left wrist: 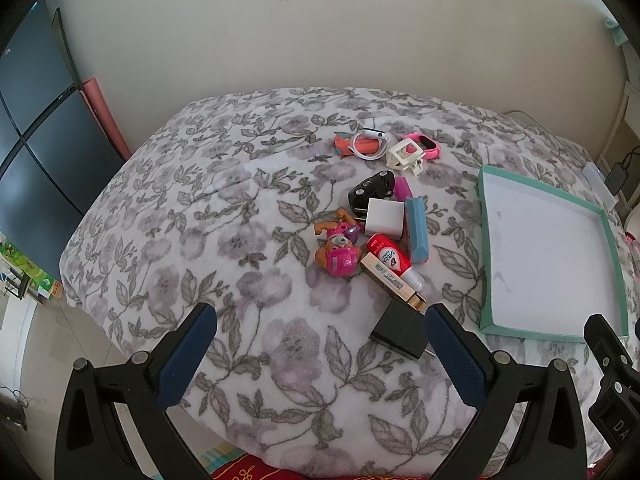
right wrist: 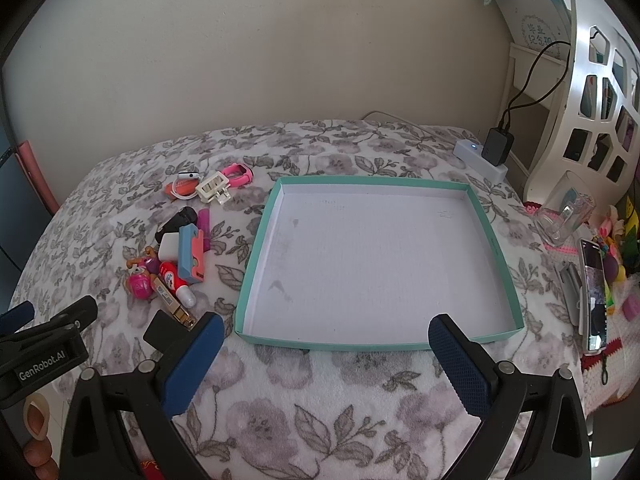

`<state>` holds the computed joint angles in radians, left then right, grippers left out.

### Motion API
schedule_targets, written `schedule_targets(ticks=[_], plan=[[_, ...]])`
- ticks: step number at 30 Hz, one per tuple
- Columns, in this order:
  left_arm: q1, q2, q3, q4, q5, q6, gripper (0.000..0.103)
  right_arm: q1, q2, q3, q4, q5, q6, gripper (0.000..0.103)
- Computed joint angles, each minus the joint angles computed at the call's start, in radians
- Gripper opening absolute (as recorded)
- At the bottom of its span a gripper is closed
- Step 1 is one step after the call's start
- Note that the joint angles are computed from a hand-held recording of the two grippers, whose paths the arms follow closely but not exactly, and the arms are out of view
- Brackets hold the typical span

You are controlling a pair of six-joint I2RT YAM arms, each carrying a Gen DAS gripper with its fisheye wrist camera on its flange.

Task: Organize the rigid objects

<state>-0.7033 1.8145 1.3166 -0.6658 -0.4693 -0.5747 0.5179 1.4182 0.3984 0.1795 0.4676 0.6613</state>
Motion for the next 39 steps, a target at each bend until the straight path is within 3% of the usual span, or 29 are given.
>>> schedule_targets(ticks=[19, 27, 32, 39], plan=[[0.004, -0.006, -0.022, 0.017, 0.021, 0.003, 0.103, -0.002, -0.001, -0.001, 0.006, -0.006, -0.002, 0.103], [0.09, 0.014, -0.002, 0.06, 0.111, 0.024, 0.103, -0.057, -0.025, -0.002, 0.091, -0.115, -0.098, 0.103], [0.165, 0.048, 0.035, 0.053, 0.164, 0.046, 0.103, -0.095, 0.08, 0.096, 0.117, -0.234, -0.116, 0.103], [0.242, 0.088, 0.034, 0.083, 0.185, 0.065, 0.103, -0.069, 0.31, 0.312, 0.017, -0.324, -0.148, 0.103]])
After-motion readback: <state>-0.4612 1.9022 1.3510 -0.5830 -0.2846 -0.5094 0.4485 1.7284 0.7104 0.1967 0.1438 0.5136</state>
